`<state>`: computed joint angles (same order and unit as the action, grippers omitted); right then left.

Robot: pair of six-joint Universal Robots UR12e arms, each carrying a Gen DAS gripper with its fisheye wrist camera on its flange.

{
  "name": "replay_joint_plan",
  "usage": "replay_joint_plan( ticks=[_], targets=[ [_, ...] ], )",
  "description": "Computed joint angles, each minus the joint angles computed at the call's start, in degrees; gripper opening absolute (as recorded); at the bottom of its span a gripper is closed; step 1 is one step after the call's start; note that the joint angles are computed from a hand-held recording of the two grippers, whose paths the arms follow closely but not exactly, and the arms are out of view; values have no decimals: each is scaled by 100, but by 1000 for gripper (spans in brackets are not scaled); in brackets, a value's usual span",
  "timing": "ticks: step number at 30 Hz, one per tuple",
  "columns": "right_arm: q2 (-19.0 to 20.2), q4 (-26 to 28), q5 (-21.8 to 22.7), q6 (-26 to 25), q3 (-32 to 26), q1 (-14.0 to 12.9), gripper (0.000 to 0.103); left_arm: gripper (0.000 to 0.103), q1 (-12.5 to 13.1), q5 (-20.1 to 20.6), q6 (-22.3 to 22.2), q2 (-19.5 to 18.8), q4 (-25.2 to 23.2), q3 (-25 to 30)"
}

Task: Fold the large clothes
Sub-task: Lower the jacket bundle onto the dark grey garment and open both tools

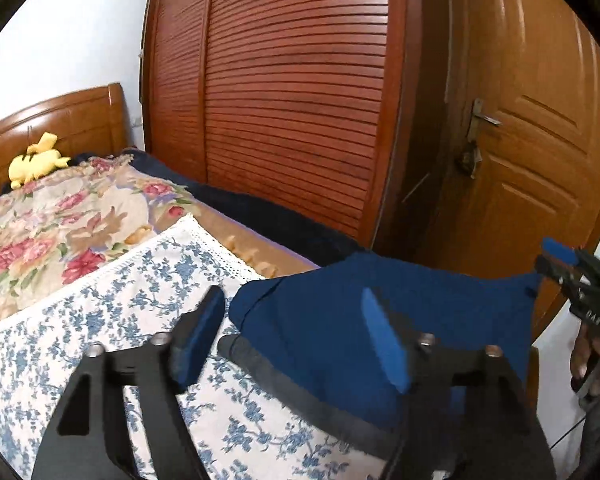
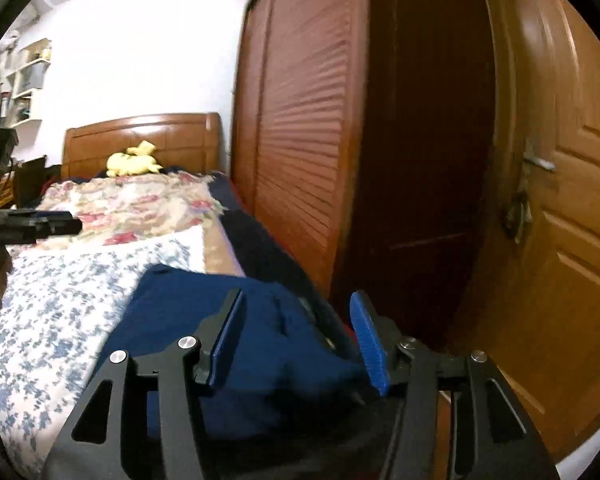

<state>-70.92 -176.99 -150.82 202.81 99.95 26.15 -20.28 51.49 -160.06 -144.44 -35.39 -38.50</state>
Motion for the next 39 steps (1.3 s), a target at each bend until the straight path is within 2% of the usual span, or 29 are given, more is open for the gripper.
replay_joint_plan(
  ticks=[1,2,5,7,10,13,16,21,22,27,28,32,34,35,39],
  targets=[
    [-17,-243,160,-199,98,7,56,78,28,-87,53,72,-33,-114],
    [5,-246,289,-295,58,12,56,78,13,-92,74,103,-43,-172],
    [-55,190,779,-53,119,-94,56,82,82,-124,211,368,241,-658],
    [-162,692,1023,304,185,-276,56,82,140,-208,239,516,410,-917],
    [-334,1438,1409,1110,366,-493,56,82,223,-268,297,725,700,-1280],
    [-433,1892,1892,1406,502,-706,56,83,292,-236,346,914,1074,-1657],
    [-532,1952,1889,1543,540,-716,56,91,377,-262,359,1093,1372,-2017],
    [-392,2427,1365,1740,93,-495,56,94,523,-392,445,1385,1382,-2532],
    [-363,2383,1201,1713,13,-335,56,94,547,-409,476,1431,1386,-2612],
    [-229,2056,957,1435,-191,61,56,94,680,-268,553,1700,1600,-3117],
    [-314,1890,941,1395,-7,130,56,94,709,-201,556,1746,1686,-3218],
    [-186,1448,1037,1207,-16,385,67,94,823,-89,458,1868,1885,-3486],
    [-41,1078,1181,1072,-36,428,71,94,911,-80,343,1947,1977,-3655],
    [11,1066,1223,1080,-90,476,76,94,950,-80,297,1983,2029,-3737],
    [204,697,1419,950,-182,625,79,94,1105,-10,227,2117,2206,-4051]
  ],
)
